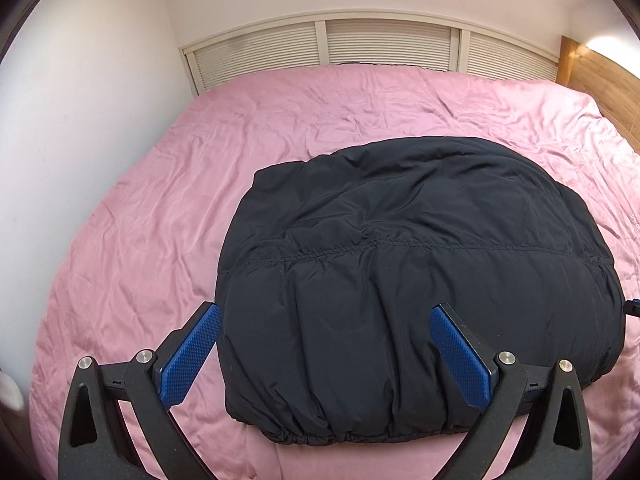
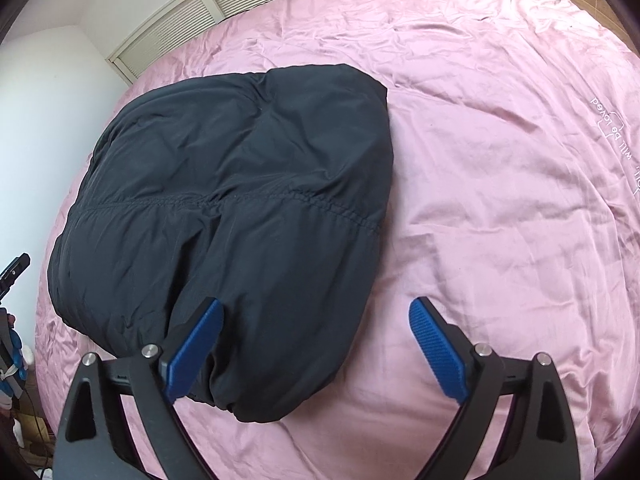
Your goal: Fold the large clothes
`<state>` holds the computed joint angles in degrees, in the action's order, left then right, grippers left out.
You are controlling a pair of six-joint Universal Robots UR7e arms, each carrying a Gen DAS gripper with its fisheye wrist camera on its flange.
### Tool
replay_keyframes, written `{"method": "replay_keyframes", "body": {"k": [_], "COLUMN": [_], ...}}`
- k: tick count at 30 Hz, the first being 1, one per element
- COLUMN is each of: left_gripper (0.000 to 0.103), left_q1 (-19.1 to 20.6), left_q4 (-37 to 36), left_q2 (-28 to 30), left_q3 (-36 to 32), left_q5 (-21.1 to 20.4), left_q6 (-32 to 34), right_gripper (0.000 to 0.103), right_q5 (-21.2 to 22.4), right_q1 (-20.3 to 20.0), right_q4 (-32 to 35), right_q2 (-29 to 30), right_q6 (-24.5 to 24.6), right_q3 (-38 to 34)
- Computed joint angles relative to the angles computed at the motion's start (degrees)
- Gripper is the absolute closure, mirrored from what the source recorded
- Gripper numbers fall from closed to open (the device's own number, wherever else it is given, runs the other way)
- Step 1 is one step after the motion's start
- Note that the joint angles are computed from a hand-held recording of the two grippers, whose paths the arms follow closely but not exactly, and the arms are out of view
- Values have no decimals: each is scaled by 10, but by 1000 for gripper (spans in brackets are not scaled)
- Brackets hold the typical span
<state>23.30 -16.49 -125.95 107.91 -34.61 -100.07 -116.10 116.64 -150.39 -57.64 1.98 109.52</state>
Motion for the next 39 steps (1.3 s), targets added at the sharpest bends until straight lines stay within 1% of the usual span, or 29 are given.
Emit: {"method": "replay_keyframes", "body": {"k": [3, 8, 13, 18, 25, 30, 36, 39], "left_gripper": [1, 1, 1, 1, 1, 1, 1, 1], "left_q1": [30, 77, 104, 116, 108, 112, 129, 143], "left_q4": [-18, -53, -76, -93, -73, -76, -100, -123], "left_q2": [-3, -6, -7, -11, -21, -30, -41, -46], "left_q3": [0, -2, -5, -4, 0, 5, 8, 12], "left_q5": [20, 54, 83, 100, 112, 115, 123, 130], "left_q6": [32, 84, 119, 148, 139, 151, 179, 207], "right_gripper": [5, 4, 4, 4, 4, 4, 4, 4], "right_q5": [10, -1, -15, -20, -27, -8, 17, 28], "right_q1": [-8, -10, -7, -6, -5, -7, -11, -16], "right_q4": [-9, -17, -19, -32, -36, -39, -33, -37], "right_q2": [-2, 2, 2, -3, -6, -7, 1, 5], "right_q6": [12, 23, 27, 37, 48, 56, 61, 68], "right_q3": [8, 8, 1, 1, 2, 8, 10, 13]}}
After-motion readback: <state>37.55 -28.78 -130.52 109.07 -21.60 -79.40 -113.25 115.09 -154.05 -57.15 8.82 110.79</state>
